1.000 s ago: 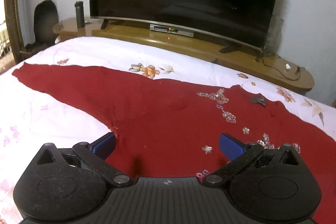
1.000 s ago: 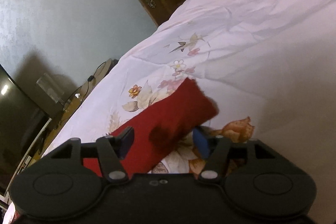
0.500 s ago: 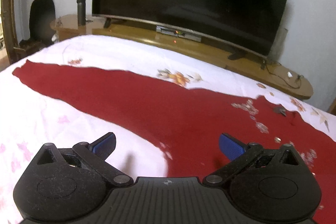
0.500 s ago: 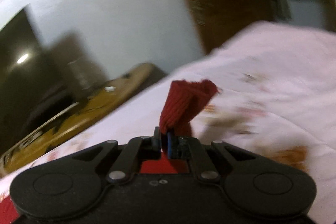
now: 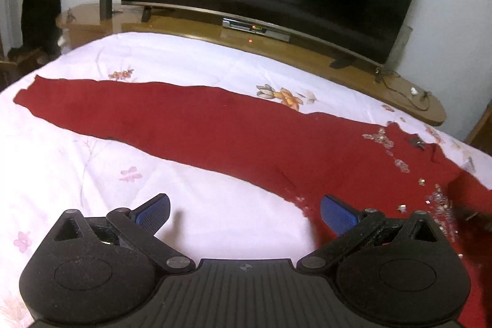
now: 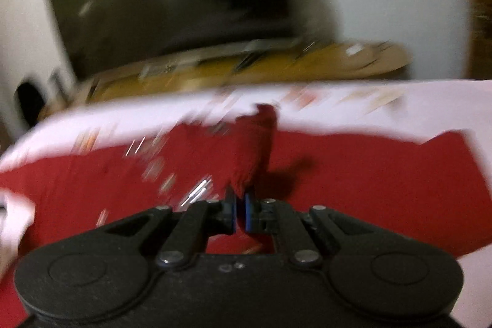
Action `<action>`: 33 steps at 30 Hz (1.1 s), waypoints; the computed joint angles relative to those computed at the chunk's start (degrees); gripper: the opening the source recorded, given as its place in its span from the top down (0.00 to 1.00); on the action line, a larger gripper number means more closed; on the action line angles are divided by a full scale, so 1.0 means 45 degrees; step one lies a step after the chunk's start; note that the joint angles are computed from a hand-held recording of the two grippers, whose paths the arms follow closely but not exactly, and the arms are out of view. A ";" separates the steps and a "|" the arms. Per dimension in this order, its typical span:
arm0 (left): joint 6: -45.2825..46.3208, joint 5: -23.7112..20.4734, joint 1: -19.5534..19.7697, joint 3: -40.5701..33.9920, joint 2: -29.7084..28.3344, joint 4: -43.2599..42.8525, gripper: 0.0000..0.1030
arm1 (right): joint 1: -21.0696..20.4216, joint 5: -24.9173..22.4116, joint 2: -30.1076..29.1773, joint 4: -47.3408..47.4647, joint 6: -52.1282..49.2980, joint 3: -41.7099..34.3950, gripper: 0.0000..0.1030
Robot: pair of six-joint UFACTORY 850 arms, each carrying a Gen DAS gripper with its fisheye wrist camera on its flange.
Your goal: Fold small clothes
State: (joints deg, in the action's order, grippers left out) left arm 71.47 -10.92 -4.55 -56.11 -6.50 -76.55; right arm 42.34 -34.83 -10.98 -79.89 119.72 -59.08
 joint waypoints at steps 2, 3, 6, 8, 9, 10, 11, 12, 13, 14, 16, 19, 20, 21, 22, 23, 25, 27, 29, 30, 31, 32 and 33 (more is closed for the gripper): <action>0.1337 -0.0182 -0.0112 0.0012 0.0012 -0.1469 0.00 | 0.0255 -0.0090 -0.0520 0.0658 -0.1051 -0.0438 0.75; 0.1906 -0.0498 -0.0195 -0.0033 -0.0035 -0.2127 0.00 | 0.0572 -0.0741 -0.0443 0.0188 -0.0822 -0.0372 0.71; 0.1629 -0.2029 -0.0547 -0.0410 -0.0437 -0.2279 0.00 | 0.1388 -0.1826 0.0491 -0.0848 0.0907 0.0437 0.67; 0.1762 -0.3036 -0.1084 -0.0741 -0.0831 -0.2737 0.14 | 0.1731 -0.2600 0.1091 -0.0365 0.1107 0.0924 0.67; 0.1152 -0.3615 -0.1381 -0.1091 -0.1165 -0.2317 0.42 | 0.1875 -0.2860 0.1397 -0.0168 0.1334 0.1208 0.67; 0.0517 -0.4210 -0.1681 -0.1472 -0.1553 -0.1984 0.47 | 0.1988 -0.3108 0.1729 0.0105 0.1475 0.1476 0.67; 0.0314 -0.4451 -0.2031 -0.1744 -0.1856 -0.2039 0.47 | 0.2071 -0.3347 0.2074 0.0379 0.1572 0.1750 0.67; 0.0355 -0.4275 -0.2458 -0.1993 -0.2121 -0.2175 0.47 | 0.2159 -0.3596 0.2412 0.0610 0.1674 0.2022 0.67; 0.0229 -0.4031 -0.2787 -0.2215 -0.2339 -0.2149 0.47 | 0.2235 -0.3786 0.2666 0.0732 0.1804 0.2254 0.67; -0.0308 -0.4080 -0.3008 -0.2546 -0.2649 -0.1804 0.47 | 0.2170 -0.3870 0.3005 0.0864 0.1807 0.2503 0.67; -0.1323 -0.4268 -0.3339 -0.3120 -0.3208 -0.1143 0.36 | 0.2315 -0.4216 0.3549 0.1083 0.1979 0.2996 0.67; -0.2519 -0.4060 -0.3757 -0.3664 -0.3790 -0.0052 0.36 | 0.2745 -0.4837 0.4429 0.1264 0.2567 0.3994 0.66; -0.2705 -0.3923 -0.3861 -0.3724 -0.3899 -0.0019 0.37 | 0.2813 -0.4984 0.4706 0.1369 0.2720 0.4256 0.66; -0.2525 -0.3783 -0.3963 -0.3742 -0.3966 -0.0313 0.37 | 0.2861 -0.5094 0.4920 0.1462 0.2893 0.4476 0.66; -0.2462 -0.3647 -0.4088 -0.3738 -0.4001 -0.0536 0.48 | 0.2896 -0.5192 0.5135 0.1558 0.3045 0.4686 0.65; -0.2807 -0.3597 -0.4119 -0.3826 -0.4061 -0.0327 0.60 | 0.2955 -0.5303 0.5383 0.1710 0.3178 0.4904 0.65; -0.3696 -0.3312 -0.4203 -0.4103 -0.4251 0.0376 0.98 | 0.2996 -0.5400 0.5746 0.1898 0.3451 0.5247 0.65; -0.3338 -0.3736 -0.3973 -0.4188 -0.4286 -0.0062 0.98 | 0.3018 -0.5425 0.5971 0.2014 0.3554 0.5464 0.65; -0.1648 -0.3751 -0.3818 -0.4057 -0.3921 -0.1446 0.98 | 0.2948 -0.5348 0.6074 0.2042 0.3526 0.5545 0.65; -0.1064 -0.3764 -0.3738 -0.4096 -0.3820 -0.1957 0.98 | 0.2951 -0.5365 0.6147 0.2040 0.3462 0.5584 0.65; -0.0658 -0.3749 -0.3613 -0.4113 -0.3639 -0.2270 0.98 | 0.2955 -0.5378 0.6232 0.2045 0.3400 0.5625 0.65; -0.0196 -0.3799 -0.3439 -0.4108 -0.3468 -0.2558 0.98 | 0.2864 -0.5292 0.6278 0.2010 0.3351 0.5645 0.65; 0.0139 -0.3839 -0.3231 -0.4113 -0.3348 -0.2694 0.98 | 0.2816 -0.5255 0.6337 0.1971 0.3363 0.5677 0.65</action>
State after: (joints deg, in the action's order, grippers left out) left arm 72.09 -28.20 -19.09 -74.62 -21.57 -88.67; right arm 55.01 -58.48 17.53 -71.03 134.86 -33.53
